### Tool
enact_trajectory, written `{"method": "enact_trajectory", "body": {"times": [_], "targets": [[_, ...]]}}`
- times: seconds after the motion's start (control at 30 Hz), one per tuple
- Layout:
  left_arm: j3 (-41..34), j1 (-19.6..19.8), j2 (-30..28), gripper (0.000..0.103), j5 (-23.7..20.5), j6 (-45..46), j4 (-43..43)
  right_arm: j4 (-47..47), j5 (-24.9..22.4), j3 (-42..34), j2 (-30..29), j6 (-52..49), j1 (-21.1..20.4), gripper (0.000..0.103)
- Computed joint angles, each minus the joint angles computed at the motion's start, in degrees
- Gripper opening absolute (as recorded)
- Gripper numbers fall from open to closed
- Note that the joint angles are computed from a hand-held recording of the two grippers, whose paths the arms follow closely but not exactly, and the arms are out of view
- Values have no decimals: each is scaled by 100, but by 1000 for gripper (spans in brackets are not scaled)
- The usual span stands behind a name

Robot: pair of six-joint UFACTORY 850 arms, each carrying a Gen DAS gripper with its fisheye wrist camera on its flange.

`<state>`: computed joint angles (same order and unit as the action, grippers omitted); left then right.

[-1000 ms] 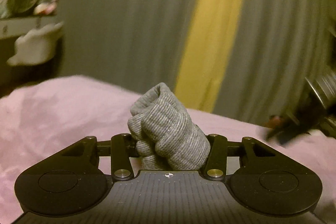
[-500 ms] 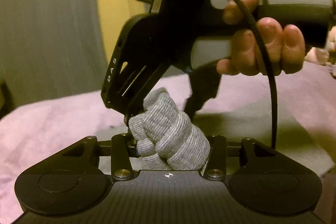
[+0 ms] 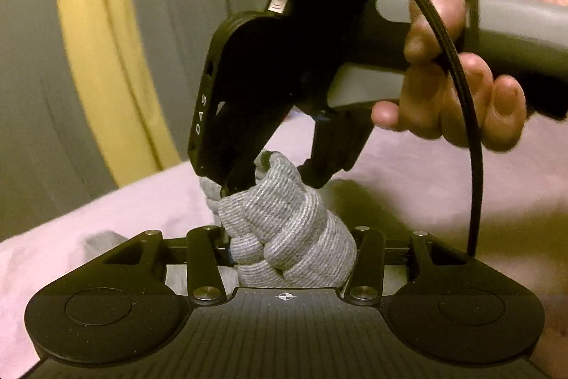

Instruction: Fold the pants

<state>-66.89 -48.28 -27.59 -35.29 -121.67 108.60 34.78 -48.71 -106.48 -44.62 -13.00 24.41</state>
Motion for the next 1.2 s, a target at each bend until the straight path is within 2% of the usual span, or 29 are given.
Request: {"method": "enact_trajectory", "body": {"times": [0.1,0.27,0.4,0.43,0.47,0.53,0.6,0.77,0.83,0.9,0.97,1.03,1.07,1.13,1.2], "targets": [[-381,-94,-365,52,106,416,-308,343,284,547,160,-235,-267,41],[-1060,-313,-1043,56,-193,1738,-1139,957,685,1283,370,-1022,-532,41],[-1363,-442,-1353,63,-349,2706,-1543,1515,874,1709,485,-1664,-694,41],[-1350,-472,-1352,67,-356,2857,-1541,1607,886,1787,510,-1732,-736,41],[-1410,-433,-1347,69,-133,2868,-1451,1600,926,1859,543,-1732,-756,43],[-1124,-383,-1092,73,215,2170,-1005,1376,1043,1979,644,-1563,-778,53],[-800,-216,-873,77,468,1017,-50,865,1372,2144,836,-1114,-764,62],[33,121,-200,80,1203,-1890,2235,1250,1845,2476,1353,-1563,-694,63],[187,32,-105,81,1178,-2842,2741,1651,1755,2491,1442,-1916,-680,63],[527,193,185,81,1183,-4037,3501,2262,1499,2477,1434,-2540,-677,63],[870,384,506,83,1257,-5113,4260,2400,1259,2373,1308,-2779,-579,62],[1156,579,751,84,1372,-5391,4208,2217,1113,2226,1108,-2708,-474,59],[1219,654,823,84,1428,-5191,3853,2009,1100,2141,984,-2555,-417,56],[1463,838,1045,84,1414,-5077,3336,1556,1328,2081,813,-2245,-300,37],[1634,1015,1259,85,1330,-4614,2493,1341,1719,2244,820,-2092,-265,6]]}}
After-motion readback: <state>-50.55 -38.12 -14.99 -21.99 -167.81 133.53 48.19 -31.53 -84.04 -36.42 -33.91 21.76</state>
